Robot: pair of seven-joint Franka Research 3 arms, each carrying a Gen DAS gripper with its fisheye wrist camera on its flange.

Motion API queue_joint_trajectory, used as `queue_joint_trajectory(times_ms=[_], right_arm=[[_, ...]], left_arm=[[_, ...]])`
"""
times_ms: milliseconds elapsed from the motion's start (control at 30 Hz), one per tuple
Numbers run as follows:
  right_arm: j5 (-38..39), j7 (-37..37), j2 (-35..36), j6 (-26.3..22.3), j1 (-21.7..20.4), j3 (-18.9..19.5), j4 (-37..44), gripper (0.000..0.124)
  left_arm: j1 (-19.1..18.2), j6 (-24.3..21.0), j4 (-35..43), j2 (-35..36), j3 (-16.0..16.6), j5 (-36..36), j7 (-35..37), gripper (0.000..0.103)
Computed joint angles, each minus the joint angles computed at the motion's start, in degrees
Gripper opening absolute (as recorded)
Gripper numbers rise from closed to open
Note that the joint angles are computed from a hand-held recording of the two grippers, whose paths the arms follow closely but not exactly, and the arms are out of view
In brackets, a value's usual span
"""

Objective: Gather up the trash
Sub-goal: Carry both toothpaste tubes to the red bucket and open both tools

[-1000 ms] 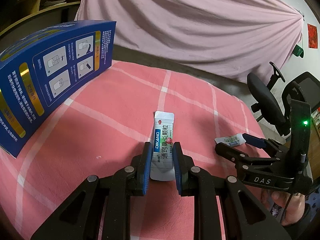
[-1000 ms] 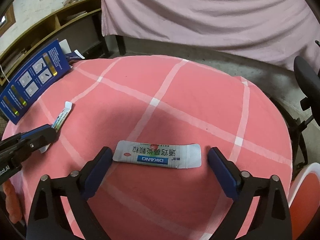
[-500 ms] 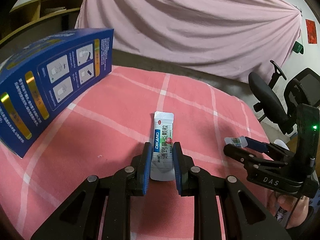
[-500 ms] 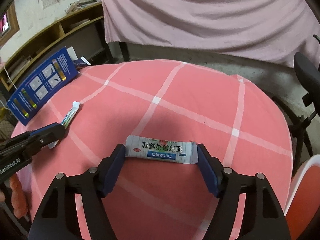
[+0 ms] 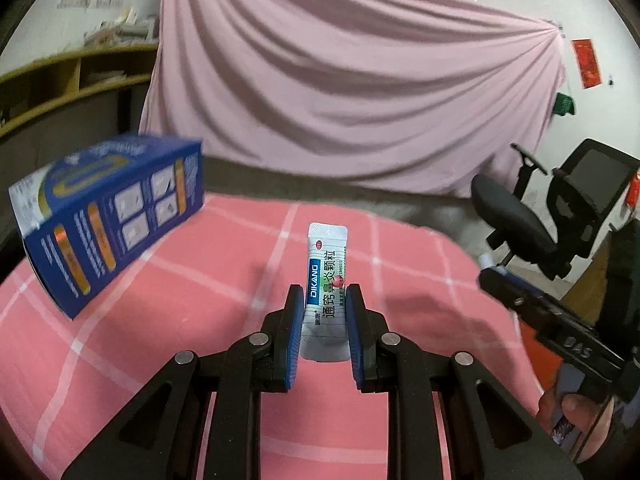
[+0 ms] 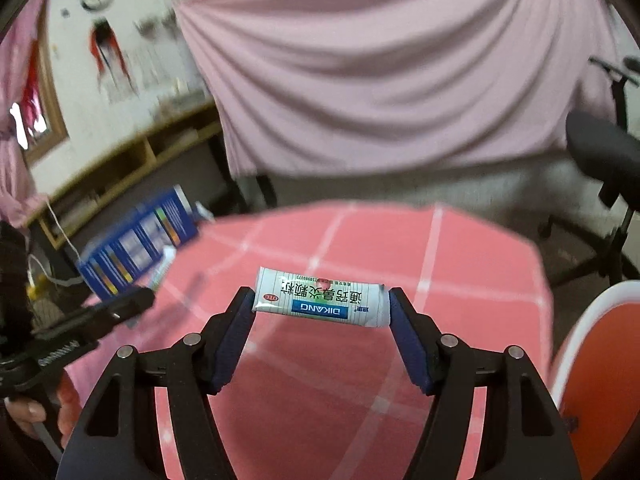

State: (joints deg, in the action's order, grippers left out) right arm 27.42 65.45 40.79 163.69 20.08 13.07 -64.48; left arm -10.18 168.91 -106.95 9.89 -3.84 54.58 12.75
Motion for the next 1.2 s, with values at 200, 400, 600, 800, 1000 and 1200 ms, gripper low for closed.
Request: queue_joint_trajectory(times_ms=[200,400,600,800,1000,1200], right_arm=[[9.05,-19.80,-5.27,23.25,-14.23,22.09,-13.59,0.066],[0.47,-18.43,-4.16,38.83,-28.97,40.13,-21.89,0.066],[-4.83,-11.02,-6.00,46.62,-34.75,42.36,-27.58,0.066],[-5.89,-4.92,-10.14,48.43,-38.04,39.79,-32.64,0.066],[-6.82,1.44,-13.96,47.35,-40.39,36.67,-37.29,0.066],[-8.05,7.64,-16.35,43.93,-40.96,33.55,-39.22,0.067]], left_arm=[[-2.94,-0.90,3.35,-1.12,0.86,19.64,-15.45,0.018],[-4.24,-3.57,9.04,-0.15,-2.49,33.83,-23.16,0.018],[-7.33,-4.48,16.27,3.82,-4.02,39.56,-22.53,0.018],[-10.67,-3.17,24.33,10.29,-3.78,35.24,-14.54,0.018],[-13.41,-3.19,32.54,17.67,-4.36,21.86,0.73,0.018],[-15.82,-4.81,39.11,23.71,-4.99,11.93,12.19,0.018]])
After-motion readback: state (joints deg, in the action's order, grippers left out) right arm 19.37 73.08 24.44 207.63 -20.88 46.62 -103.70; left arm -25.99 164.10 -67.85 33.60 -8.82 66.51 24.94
